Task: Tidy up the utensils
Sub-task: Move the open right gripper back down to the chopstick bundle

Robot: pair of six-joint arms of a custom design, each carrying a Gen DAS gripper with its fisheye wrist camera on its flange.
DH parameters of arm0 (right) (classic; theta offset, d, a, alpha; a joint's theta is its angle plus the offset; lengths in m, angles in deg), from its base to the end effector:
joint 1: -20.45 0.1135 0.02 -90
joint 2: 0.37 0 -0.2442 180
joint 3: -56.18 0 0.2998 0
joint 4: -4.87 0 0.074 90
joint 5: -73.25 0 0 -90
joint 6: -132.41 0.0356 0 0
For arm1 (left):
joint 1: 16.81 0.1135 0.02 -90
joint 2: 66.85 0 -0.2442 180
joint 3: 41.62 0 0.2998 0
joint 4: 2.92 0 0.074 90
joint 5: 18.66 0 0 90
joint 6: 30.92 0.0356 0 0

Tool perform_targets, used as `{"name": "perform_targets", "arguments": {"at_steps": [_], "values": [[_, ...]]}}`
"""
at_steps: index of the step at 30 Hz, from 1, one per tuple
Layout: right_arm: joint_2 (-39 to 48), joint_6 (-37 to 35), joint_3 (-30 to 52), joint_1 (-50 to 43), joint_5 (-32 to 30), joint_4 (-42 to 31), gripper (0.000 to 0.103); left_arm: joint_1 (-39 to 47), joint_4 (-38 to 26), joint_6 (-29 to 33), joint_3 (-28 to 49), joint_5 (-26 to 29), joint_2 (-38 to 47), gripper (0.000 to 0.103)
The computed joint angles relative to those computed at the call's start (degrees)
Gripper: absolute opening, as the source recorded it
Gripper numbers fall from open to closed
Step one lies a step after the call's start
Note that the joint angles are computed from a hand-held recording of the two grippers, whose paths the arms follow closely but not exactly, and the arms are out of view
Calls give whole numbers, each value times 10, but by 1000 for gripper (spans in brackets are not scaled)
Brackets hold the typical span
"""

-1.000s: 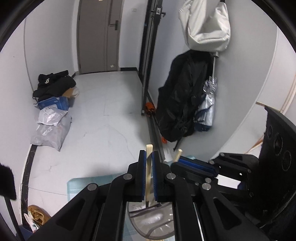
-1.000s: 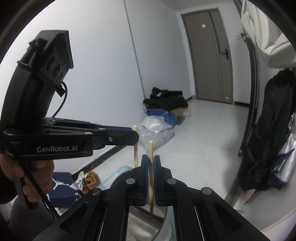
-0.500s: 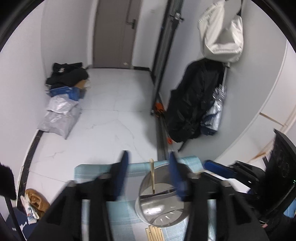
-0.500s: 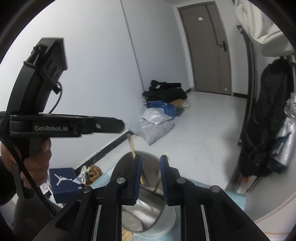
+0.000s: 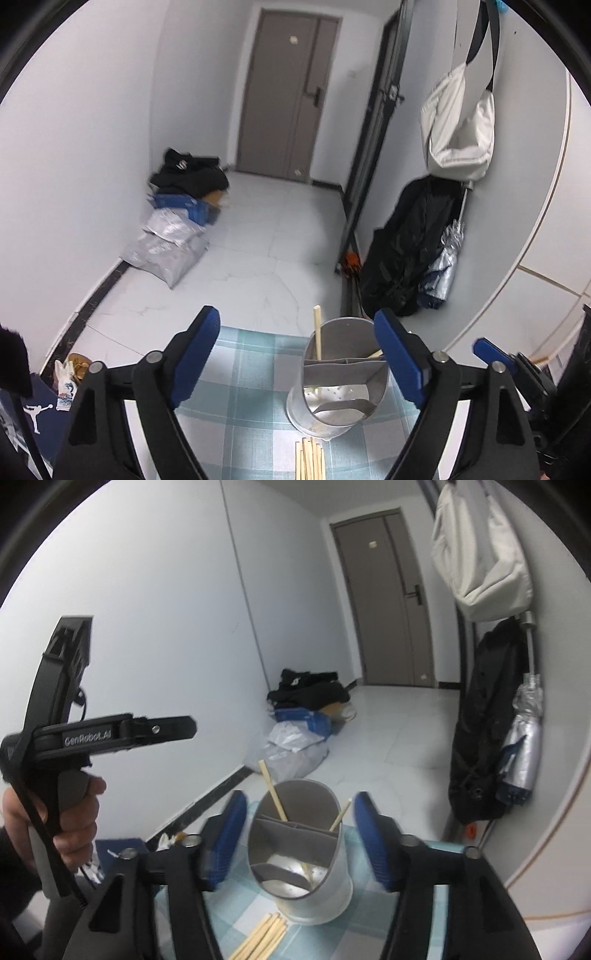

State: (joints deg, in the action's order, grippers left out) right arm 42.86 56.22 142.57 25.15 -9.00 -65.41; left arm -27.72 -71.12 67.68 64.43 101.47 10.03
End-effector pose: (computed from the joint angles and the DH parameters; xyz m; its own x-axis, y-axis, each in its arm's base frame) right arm 0.1579 0.0082 0.4360 -0.4320 0.2018 -0.8790 0.1458 0.9775 0.1528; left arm 0.2988 -0.0758 0.4315 -0.5297 0.2338 -0.8154 0.6329 0.7489 -0.1964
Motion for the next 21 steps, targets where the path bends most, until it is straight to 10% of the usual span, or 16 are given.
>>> {"name": "perform_targets", "arguments": {"at_steps": [21], "values": [[-51,232,-15,346,348,-115,81,61,101,-4,-223,4,-195,100]]}}
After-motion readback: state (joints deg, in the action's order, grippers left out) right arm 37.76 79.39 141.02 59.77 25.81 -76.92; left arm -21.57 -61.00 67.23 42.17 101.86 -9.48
